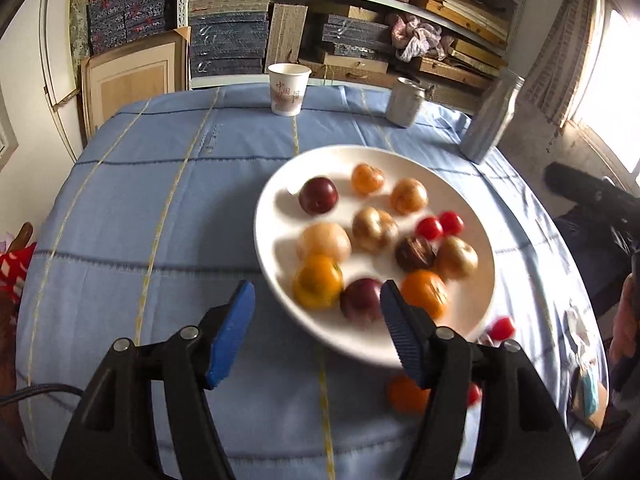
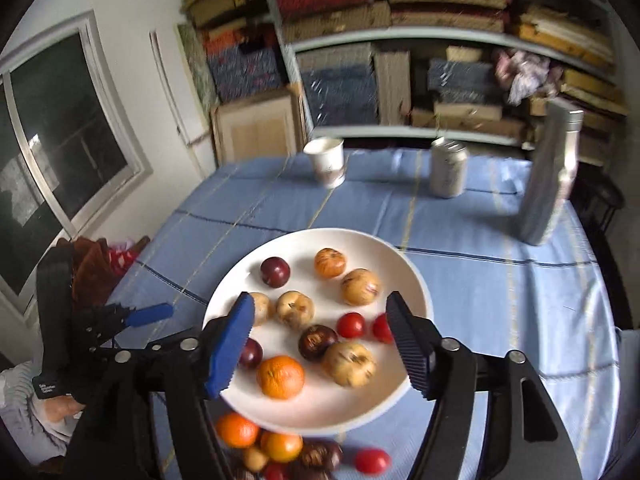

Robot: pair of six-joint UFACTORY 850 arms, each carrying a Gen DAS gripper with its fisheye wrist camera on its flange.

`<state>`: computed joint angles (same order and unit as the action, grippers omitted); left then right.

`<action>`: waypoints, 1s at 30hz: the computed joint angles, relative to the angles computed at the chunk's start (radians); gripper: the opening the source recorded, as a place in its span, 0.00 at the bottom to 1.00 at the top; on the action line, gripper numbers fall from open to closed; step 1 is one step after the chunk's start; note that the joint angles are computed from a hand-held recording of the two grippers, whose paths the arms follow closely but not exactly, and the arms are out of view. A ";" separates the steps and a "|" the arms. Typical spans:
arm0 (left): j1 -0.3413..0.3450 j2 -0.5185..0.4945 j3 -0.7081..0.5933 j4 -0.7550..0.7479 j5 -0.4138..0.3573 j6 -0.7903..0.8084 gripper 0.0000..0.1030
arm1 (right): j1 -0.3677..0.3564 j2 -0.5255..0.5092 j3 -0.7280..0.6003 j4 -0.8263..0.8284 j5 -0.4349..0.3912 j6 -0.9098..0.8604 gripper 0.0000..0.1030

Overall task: Organize fruits
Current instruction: 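Grasp a dark brown fruit with the left gripper while the right gripper grasps another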

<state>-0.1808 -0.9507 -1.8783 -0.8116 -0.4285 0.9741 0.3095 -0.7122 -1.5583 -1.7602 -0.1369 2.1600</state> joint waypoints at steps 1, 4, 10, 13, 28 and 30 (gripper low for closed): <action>0.001 0.022 0.039 -0.021 0.004 0.030 0.66 | 0.006 0.024 0.045 -0.090 -0.016 0.102 0.73; -0.005 0.096 0.182 -0.072 0.015 0.131 0.69 | 0.023 0.088 0.190 -0.269 -0.050 0.346 0.73; -0.039 0.167 0.343 -0.082 0.014 0.262 0.69 | 0.055 0.148 0.393 -0.253 -0.003 0.476 0.73; -0.058 0.178 0.373 -0.093 0.021 0.310 0.73 | 0.068 0.171 0.447 -0.216 0.004 0.469 0.73; -0.079 0.133 0.358 -0.026 0.057 0.247 0.72 | 0.078 0.238 0.529 -0.196 -0.040 0.494 0.79; -0.072 0.128 0.348 -0.032 0.029 0.242 0.69 | 0.080 0.232 0.520 -0.186 -0.032 0.468 0.79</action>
<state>-0.2530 -0.8232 -1.5299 -0.8436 -0.3993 1.2159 0.3898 -0.4800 -1.0380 -1.9458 -0.1687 2.6276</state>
